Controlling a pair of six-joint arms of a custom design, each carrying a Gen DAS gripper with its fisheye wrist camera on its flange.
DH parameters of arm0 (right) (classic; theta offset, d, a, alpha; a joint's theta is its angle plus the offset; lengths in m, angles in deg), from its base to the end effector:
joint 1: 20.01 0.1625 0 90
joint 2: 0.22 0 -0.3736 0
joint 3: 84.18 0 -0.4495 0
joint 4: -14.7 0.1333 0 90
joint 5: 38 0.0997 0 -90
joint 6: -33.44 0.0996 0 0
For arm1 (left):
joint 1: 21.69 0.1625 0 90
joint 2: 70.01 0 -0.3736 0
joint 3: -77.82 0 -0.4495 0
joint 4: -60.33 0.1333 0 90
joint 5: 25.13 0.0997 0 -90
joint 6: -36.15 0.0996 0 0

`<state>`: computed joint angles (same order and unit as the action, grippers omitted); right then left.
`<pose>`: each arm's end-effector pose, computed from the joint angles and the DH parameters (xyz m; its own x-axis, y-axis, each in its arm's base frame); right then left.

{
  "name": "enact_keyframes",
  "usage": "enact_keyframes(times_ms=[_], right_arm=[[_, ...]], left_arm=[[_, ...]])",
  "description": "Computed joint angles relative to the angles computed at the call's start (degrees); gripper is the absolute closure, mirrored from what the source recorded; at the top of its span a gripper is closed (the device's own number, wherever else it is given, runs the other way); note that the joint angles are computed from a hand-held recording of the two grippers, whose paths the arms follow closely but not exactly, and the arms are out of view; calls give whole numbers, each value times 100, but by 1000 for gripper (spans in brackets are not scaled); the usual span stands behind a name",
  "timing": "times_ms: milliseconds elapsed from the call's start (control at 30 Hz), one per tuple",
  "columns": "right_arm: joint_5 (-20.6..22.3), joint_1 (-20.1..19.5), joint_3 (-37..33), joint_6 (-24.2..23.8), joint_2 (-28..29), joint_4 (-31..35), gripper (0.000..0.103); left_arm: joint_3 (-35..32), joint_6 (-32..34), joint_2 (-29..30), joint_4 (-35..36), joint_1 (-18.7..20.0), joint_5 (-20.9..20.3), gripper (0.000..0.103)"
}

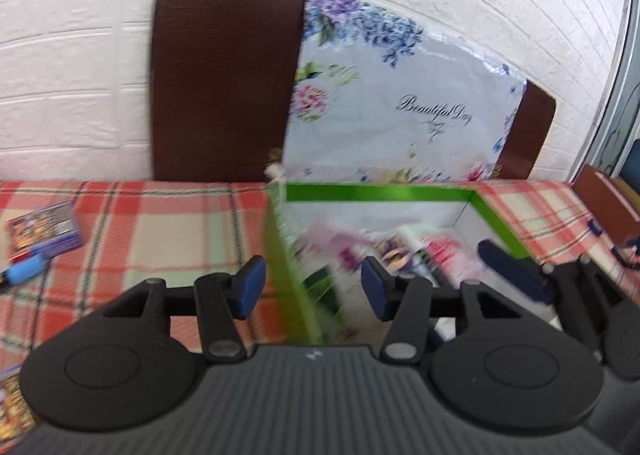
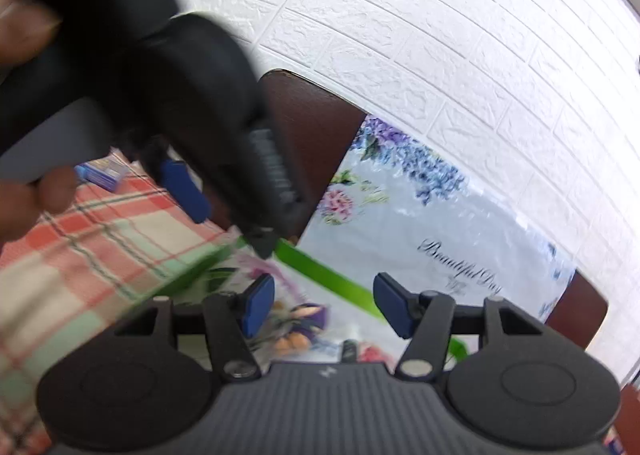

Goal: Organize objects
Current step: 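Reach to the blue card-deck box and grasp it with the right gripper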

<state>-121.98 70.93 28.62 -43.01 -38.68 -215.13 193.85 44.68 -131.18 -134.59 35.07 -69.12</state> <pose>0.1527 -0.5429 0.0117 -0.2260 -0.4294 0.8744 -0.9667 -0.0114 -0.2555 -0.1333 -0.5773 0.1542 -0.8213 -0.0001 -0.5705 0.4790 0.5430 -0.6897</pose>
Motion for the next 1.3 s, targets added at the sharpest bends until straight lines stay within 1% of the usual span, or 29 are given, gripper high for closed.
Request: enact_keyframes(times_ms=[67,100,167,200,267,300,333,367,400,433,467,533,600,633,667,700,733,767,800,833,867,900,933,967,1000,1067,1167,1233,1300], right_arm=[[117,-44,265,135,-115,-35,46],[11,127,346,307,-18,-130,46],[138,124,478,515,-1,15,46],[259,77,711,561,-180,162,45],[195,326,974,645,-341,521,43],[211,390,900,569,-361,921,42],[123,548,704,525,-216,1305,39],[54,645,595,457,-121,1613,34],[1,697,536,362,-29,1831,32],[-84,803,395,298,99,2099,28],[-140,853,307,231,232,2269,28],[-374,1001,67,277,426,2722,29],[-555,1124,-240,505,614,3122,30],[-646,1203,-521,669,748,3409,30],[-681,1241,-654,817,782,3652,29],[-706,1292,-828,993,810,4038,28],[-745,1335,-1007,1139,828,4490,21],[-761,1355,-1131,1280,850,4818,18],[-744,1371,-1250,1396,898,5024,18],[-736,1377,-1324,1470,923,5174,20],[-727,1382,-1334,1497,916,5227,22],[-749,1390,-1299,1493,914,5140,24],[-753,1381,-1237,1514,889,5046,29],[-752,1364,-1162,1589,838,4992,35],[-751,1343,-1054,1640,760,4919,38],[-762,1286,-755,1584,587,4676,43],[-784,1176,-257,1427,310,4237,44],[-807,1072,39,1466,71,4098,44],[-835,951,325,1513,-191,3960,44]], left_arm=[[361,12,-212,-135,-64,278,48],[567,-20,-352,-170,-94,422,48],[1076,-208,-738,-248,-153,705,48],[1353,-395,-987,-251,-160,807,48],[1864,-843,-1573,-73,-129,985,48],[2062,-1005,-1828,-9,-95,1144,48],[2202,-1157,-2049,73,-63,1359,48],[2327,-1318,-2283,174,-6,1562,48],[2402,-1520,-2519,365,67,1714,48],[2459,-1751,-2771,629,162,1803,48],[2485,-1994,-3010,932,268,1823,49],[2462,-2322,-3344,1398,511,1618,49],[2360,-2390,-3409,1555,730,1307,49],[2306,-2352,-3374,1541,814,1181,49],[2247,-2245,-3298,1442,876,1069,49],[2185,-2105,-3204,1307,923,963,49],[2092,-2028,-3045,1206,950,862,49],[2027,-1975,-2932,1131,973,742,49],[1956,-1865,-2818,1020,1028,594,49],[1939,-1734,-2708,871,1031,523,50],[1914,-1606,-2597,724,1029,470,51],[1912,-1611,-2525,644,981,556,51],[1940,-1656,-2529,640,934,625,51],[1967,-1691,-2556,665,911,642,53],[2010,-1745,-2606,698,898,618,54],[2148,-1918,-2792,865,866,484,56],[2314,-2069,-2855,1025,716,419,56],[2400,-2097,-2746,1008,548,474,56],[2443,-2136,-2626,1023,409,414,55]])
